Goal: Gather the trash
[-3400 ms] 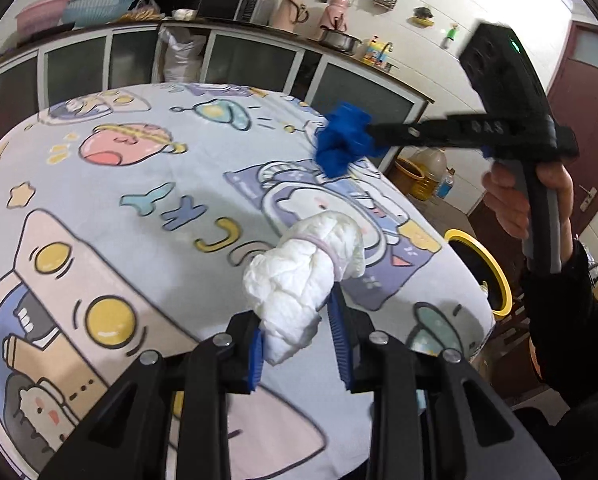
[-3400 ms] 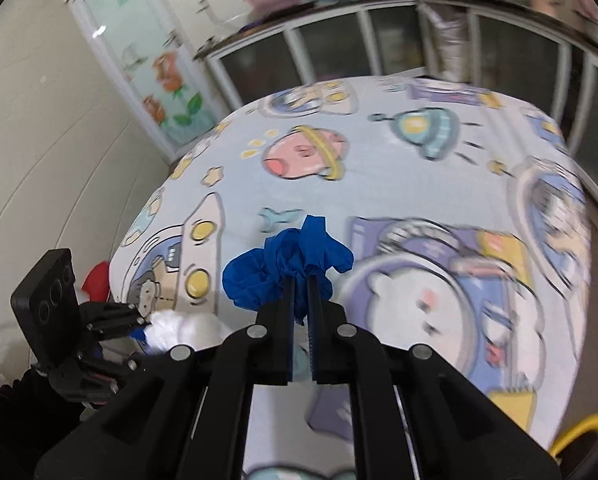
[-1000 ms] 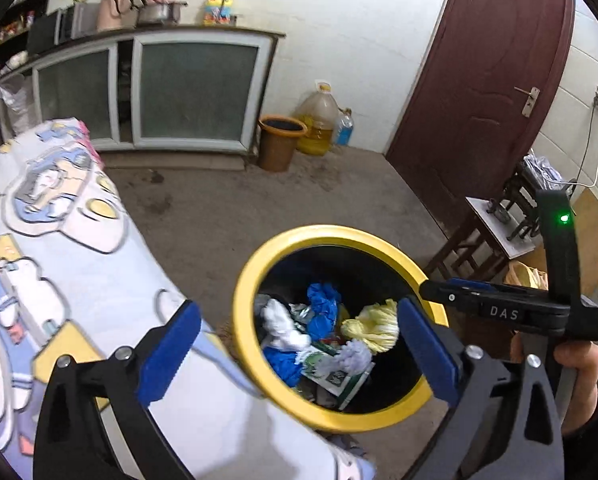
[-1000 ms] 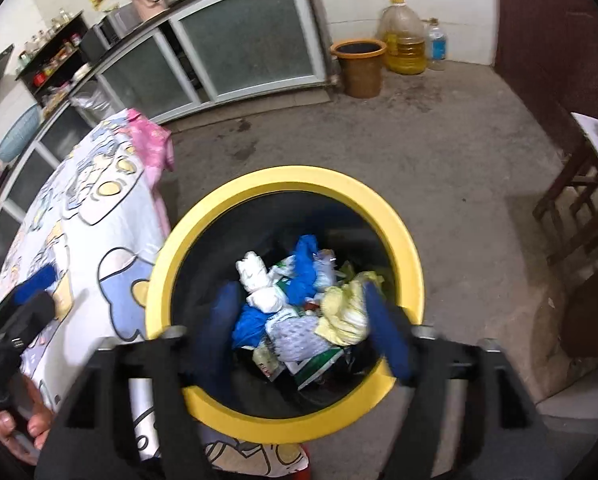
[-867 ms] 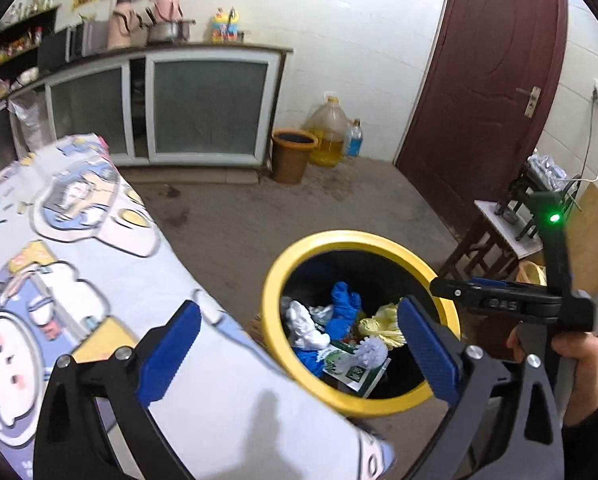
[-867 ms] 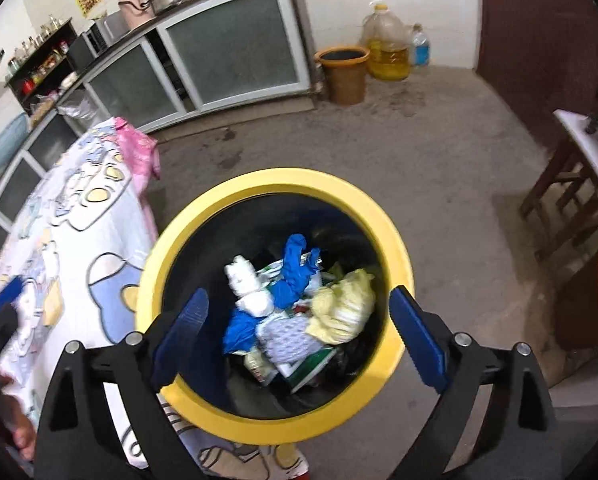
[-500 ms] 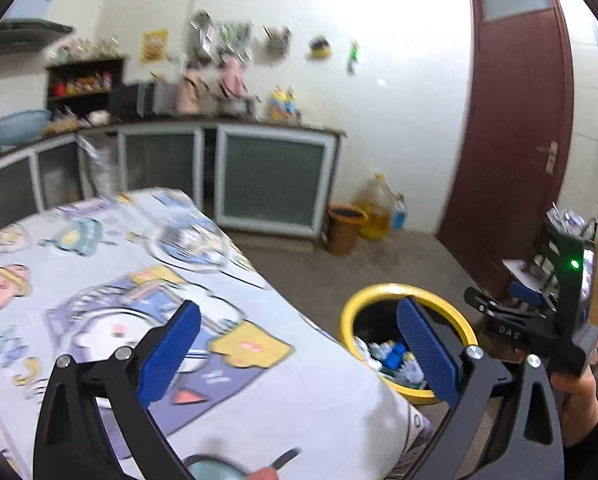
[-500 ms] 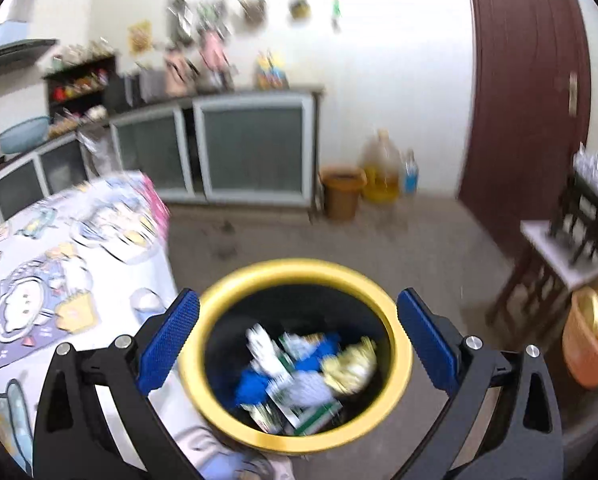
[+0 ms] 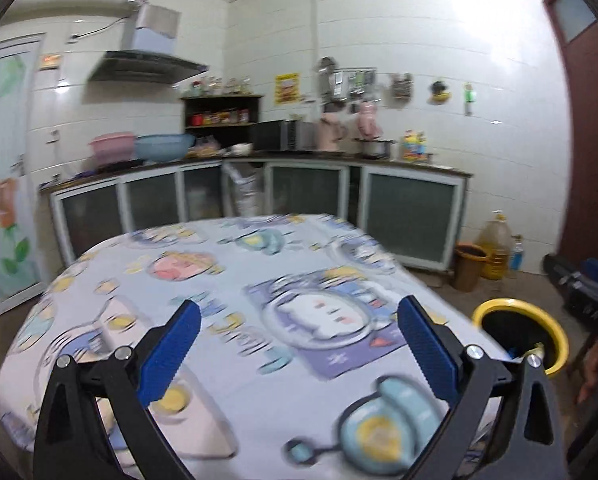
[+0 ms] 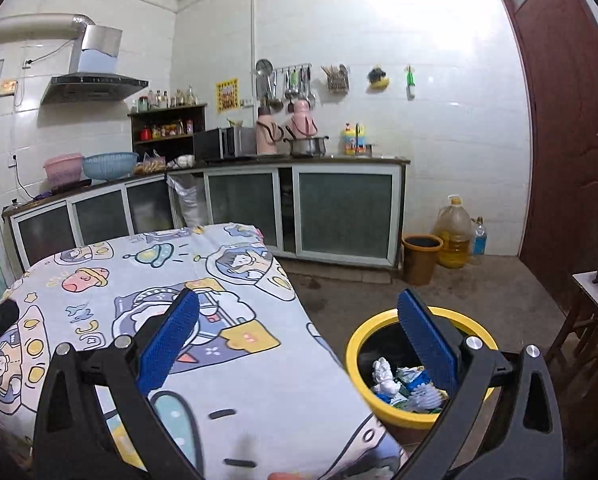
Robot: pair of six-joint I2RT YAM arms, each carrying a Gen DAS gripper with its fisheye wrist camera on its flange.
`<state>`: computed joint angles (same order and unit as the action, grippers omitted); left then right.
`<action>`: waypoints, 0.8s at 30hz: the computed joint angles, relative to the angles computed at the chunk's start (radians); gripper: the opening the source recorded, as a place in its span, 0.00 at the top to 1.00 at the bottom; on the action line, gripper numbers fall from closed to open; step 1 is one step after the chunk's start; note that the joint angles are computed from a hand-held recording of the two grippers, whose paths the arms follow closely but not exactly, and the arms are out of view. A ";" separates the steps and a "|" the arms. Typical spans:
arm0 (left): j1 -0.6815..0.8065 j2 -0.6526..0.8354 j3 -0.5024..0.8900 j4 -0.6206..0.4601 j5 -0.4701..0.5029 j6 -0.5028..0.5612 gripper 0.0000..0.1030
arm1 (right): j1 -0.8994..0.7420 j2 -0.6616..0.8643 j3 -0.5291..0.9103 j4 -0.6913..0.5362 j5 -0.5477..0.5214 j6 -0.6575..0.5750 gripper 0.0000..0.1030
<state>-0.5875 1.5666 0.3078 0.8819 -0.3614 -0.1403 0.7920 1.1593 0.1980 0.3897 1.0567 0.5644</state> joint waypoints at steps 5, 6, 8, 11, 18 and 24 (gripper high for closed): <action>0.015 -0.028 -0.103 0.017 -0.072 -0.104 0.08 | 0.179 0.163 0.085 -0.171 0.170 0.240 0.08; 0.015 -0.033 -0.132 0.042 -0.095 -0.116 0.08 | 0.205 0.202 0.102 -0.204 0.196 0.286 0.08; -0.021 -0.012 -0.149 0.046 -0.183 -0.177 0.08 | 0.245 0.272 0.129 -0.246 0.214 0.349 0.08; -0.017 0.023 -0.157 0.029 -0.152 -0.261 0.08 | 0.269 0.330 0.153 -0.267 0.188 0.386 0.08; -0.046 0.136 -0.118 -0.017 -0.093 -0.300 0.08 | 0.303 0.415 0.199 -0.344 0.168 0.489 0.08; -0.052 0.147 -0.111 -0.017 -0.086 -0.311 0.08 | 0.276 0.437 0.181 -0.307 0.104 0.507 0.08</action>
<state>-0.6398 1.7136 0.1972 0.8644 -0.4475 -0.4512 1.0684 1.5965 0.3790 0.0830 1.1610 1.0717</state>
